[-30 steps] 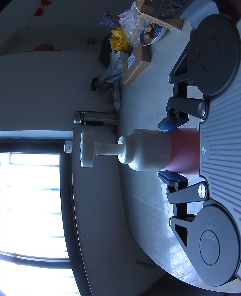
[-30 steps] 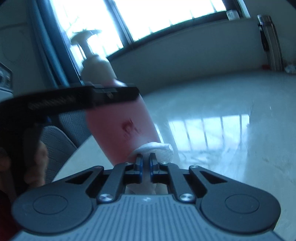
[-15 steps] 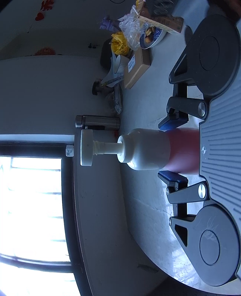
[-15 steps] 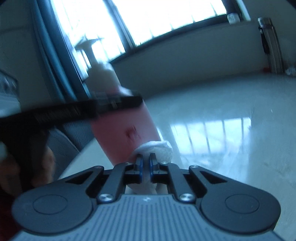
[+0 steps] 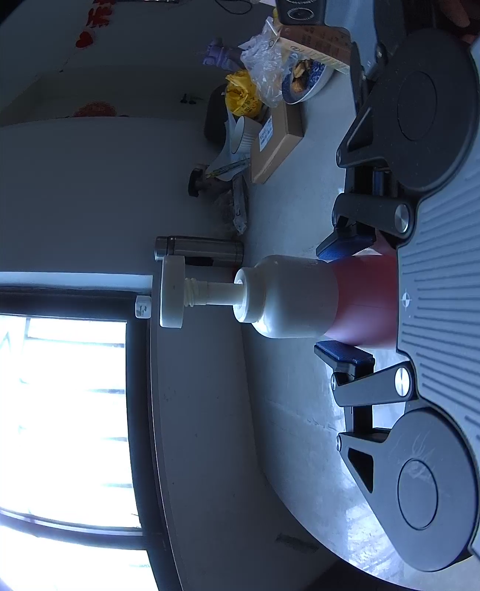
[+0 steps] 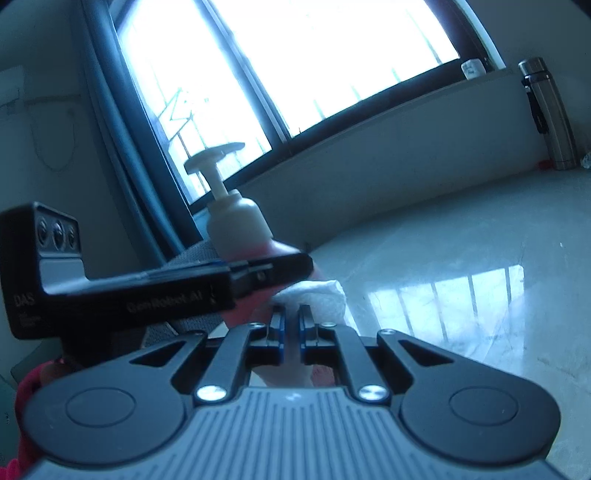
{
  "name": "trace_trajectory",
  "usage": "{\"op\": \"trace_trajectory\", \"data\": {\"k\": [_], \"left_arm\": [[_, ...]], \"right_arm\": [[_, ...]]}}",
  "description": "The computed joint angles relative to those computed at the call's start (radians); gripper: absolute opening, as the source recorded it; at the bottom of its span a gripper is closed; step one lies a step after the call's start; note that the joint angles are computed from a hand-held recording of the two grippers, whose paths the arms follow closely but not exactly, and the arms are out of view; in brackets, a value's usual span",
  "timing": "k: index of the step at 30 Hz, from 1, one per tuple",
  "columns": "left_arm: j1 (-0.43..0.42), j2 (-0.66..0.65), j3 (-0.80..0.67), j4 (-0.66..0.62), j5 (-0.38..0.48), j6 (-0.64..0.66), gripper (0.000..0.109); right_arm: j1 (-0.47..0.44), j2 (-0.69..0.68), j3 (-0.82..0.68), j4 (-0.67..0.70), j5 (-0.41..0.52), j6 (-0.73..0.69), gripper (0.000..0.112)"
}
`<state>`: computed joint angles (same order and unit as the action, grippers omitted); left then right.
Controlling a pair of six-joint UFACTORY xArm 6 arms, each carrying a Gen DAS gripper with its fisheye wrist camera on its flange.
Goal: Clean container
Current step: 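Rub the tissue along the bottle's lower body with the right gripper, then wipe the bottle near the left gripper's fingers with the right gripper's tissue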
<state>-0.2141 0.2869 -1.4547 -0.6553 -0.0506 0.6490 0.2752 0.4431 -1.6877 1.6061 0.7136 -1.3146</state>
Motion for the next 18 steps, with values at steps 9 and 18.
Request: {"op": "trace_trajectory", "data": {"k": [9,18], "left_arm": [[-0.015,0.008,-0.034,-0.236,0.014,0.225,0.051],[-0.01,0.015,-0.091,-0.6,0.075,0.581,0.051]], "right_arm": [[0.008,0.062,-0.061,-0.21,-0.01,0.18,0.007],[0.023,0.104,-0.096,-0.382,-0.015,0.292,0.007]]}}
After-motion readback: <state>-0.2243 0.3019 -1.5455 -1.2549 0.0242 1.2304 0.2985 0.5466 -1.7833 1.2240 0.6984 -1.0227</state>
